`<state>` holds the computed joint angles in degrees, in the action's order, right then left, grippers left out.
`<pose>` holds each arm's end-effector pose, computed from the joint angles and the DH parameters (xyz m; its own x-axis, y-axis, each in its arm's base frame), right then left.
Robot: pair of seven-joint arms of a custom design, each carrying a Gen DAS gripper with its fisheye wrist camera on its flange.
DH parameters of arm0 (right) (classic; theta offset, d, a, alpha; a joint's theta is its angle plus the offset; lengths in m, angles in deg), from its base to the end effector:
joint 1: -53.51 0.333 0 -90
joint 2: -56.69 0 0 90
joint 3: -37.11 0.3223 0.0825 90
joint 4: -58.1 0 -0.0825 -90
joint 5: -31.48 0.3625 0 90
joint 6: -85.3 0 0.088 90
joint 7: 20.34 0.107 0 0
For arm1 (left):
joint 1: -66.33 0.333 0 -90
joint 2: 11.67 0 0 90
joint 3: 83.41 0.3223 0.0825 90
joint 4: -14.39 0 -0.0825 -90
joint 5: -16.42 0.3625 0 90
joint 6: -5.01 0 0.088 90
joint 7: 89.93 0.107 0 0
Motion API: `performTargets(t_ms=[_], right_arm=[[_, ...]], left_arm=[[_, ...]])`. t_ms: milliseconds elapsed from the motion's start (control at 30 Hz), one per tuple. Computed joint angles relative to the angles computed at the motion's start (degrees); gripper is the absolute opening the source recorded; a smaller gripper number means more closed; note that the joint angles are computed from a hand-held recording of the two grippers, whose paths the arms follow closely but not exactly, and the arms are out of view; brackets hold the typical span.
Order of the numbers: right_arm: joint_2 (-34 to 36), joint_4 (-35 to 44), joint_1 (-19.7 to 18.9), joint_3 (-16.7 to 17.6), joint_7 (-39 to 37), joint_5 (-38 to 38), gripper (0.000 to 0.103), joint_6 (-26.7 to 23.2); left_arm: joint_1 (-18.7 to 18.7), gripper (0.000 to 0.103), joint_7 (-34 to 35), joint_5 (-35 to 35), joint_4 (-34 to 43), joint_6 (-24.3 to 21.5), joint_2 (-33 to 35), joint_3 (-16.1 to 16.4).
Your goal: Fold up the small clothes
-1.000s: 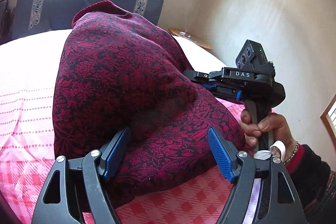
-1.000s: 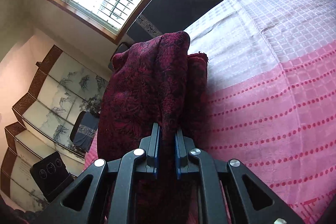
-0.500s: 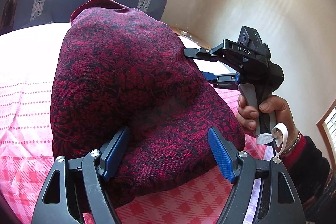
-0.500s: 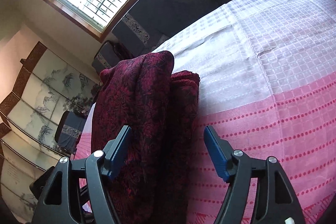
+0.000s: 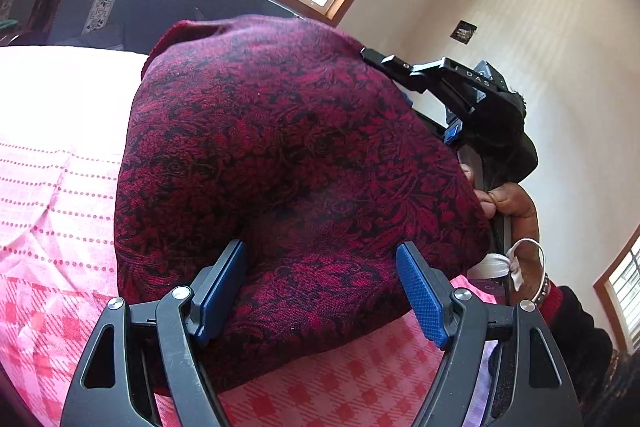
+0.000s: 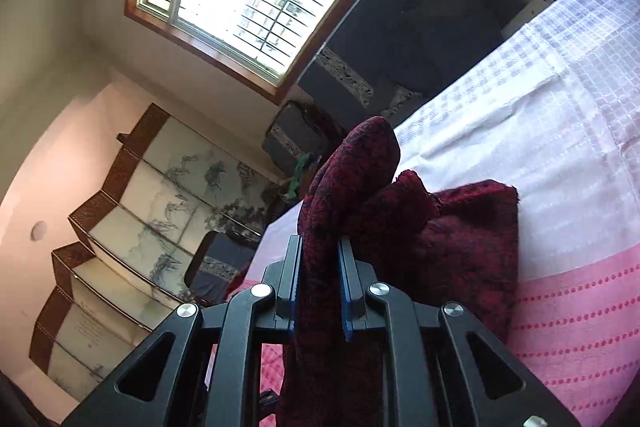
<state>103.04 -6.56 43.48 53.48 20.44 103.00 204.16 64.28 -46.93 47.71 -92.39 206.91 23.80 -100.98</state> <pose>0.7702 0.0537 0.4060 0.4629 -0.3881 -0.7969 -0.8197 0.1547 -0.5515 0.6194 -0.2476 0.3484 -0.2407 -0.8243 0.5124 -0.6536 -0.2526 -0.7134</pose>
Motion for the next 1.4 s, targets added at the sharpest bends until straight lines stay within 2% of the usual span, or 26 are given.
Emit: performTargets(t_ms=[67,133,200,267,367,433,500,567,633,700,733,767,833,900,967,1033,1067,1133,1200,1333,1400], right_arm=[[1.62,1.24,0.17,0.15,-0.89,0.67,0.013,0.78],[5.62,4.72,1.42,-1.75,4.38,-2.67,0.013,1.62],[9.31,8.15,1.33,-2.77,9.4,-7.06,0.014,-0.38],[9.83,7.22,-1.08,-1.01,11.05,-6.35,0.025,-1.64],[2.66,-2.09,-2.69,-0.88,5.76,-5.66,0.03,3.89],[-1.64,-7.16,-4.72,-0.49,1.91,-3.9,0.034,2.35],[-7.79,-13.96,-4.21,-2.54,-2.5,-5.14,0.041,2.56],[-12.41,-19.89,-3.87,-4.31,-6.29,-6.02,0.056,1.07],[-14.84,-23.19,-3.1,-5.77,-7.91,-6.75,0.058,-1.1],[-16.04,-24.79,-0.75,-7.5,-7.53,-8.02,0.056,-0.38],[-16.08,-25.05,0.73,-8.37,-7.41,-9.1,0.041,0.76],[-15.77,-24.74,2.4,-9.22,-6.34,-10.76,0.007,2.2],[-14.72,-24.49,2.9,-9.44,-4.49,-10.5,0.007,2.54],[-18.22,-29.31,2.07,-8.46,-11.01,-4.97,0.006,7.16],[-21.08,-33.98,1.37,-8.86,-15.03,-0.1,0.006,9.22],[-20.16,-35.38,2.99,-10.7,-13.32,-2.2,0.005,10.75],[-19.1,-35.05,3.15,-11.17,-11.19,-3.36,0.005,9.66],[-19.89,-34.98,2.63,-10.73,-13.3,-1.44,0.006,9.63],[-18.94,-33.16,3.47,-11.32,-10.53,-4.67,0.008,8.04],[-18.65,-31.76,3.57,-10.76,-10.96,-5.4,0.014,7.31],[-17.21,-28.57,3.05,-10.61,-9.56,-5.36,0.023,5.49]], left_arm=[[3.76,0.077,-0.89,3.02,1.41,-3.29,1.13,-4.27],[5.71,0.077,-0.43,4.59,1.78,-4.04,1.97,-6.44],[5.7,0.077,1.13,5.48,2.11,-4.72,2.27,-6.69],[4.07,0.077,2.68,4.48,2.45,-6.39,1.64,-5.36],[5.69,0.077,4.28,3.25,2.83,-7.18,2.3,-7.48],[7.04,0.077,5.18,2.94,2.93,-7.38,2.76,-9.06],[6.52,0.077,6.18,2.12,3.01,-7.62,2.62,-8.66],[5.87,0.077,6.83,1.06,3.0,-7.53,2.48,-8.11],[5.6,0.077,7.36,0.33,3.08,-7.47,2.53,-7.96],[4.41,0.077,7.66,-0.62,2.59,-7.02,2.01,-6.84],[4.28,0.077,7.86,-0.78,2.57,-6.97,1.97,-6.7],[3.76,0.077,7.89,-1.21,2.35,-6.73,1.74,-6.2],[3.53,0.077,7.79,-1.68,1.96,-5.79,1.56,-5.73],[4.89,0.077,7.48,-0.75,1.67,-4.9,1.96,-7.04],[6.88,0.078,7.48,1.36,2.05,-5.81,2.63,-9.12],[7.7,0.08,8.13,2.21,2.99,-8.29,2.96,-10.4],[7.88,0.081,8.77,2.11,3.25,-8.81,3.01,-10.74],[8.65,0.082,9.98,1.56,3.62,-9.85,3.25,-11.76],[9.63,0.082,11.69,0.95,4.06,-11.49,3.53,-13.19],[8.84,0.082,14.39,-1.87,4.27,-12.61,3.24,-13.0],[8.96,0.082,15.66,-3.06,4.12,-12.59,3.25,-13.34]])
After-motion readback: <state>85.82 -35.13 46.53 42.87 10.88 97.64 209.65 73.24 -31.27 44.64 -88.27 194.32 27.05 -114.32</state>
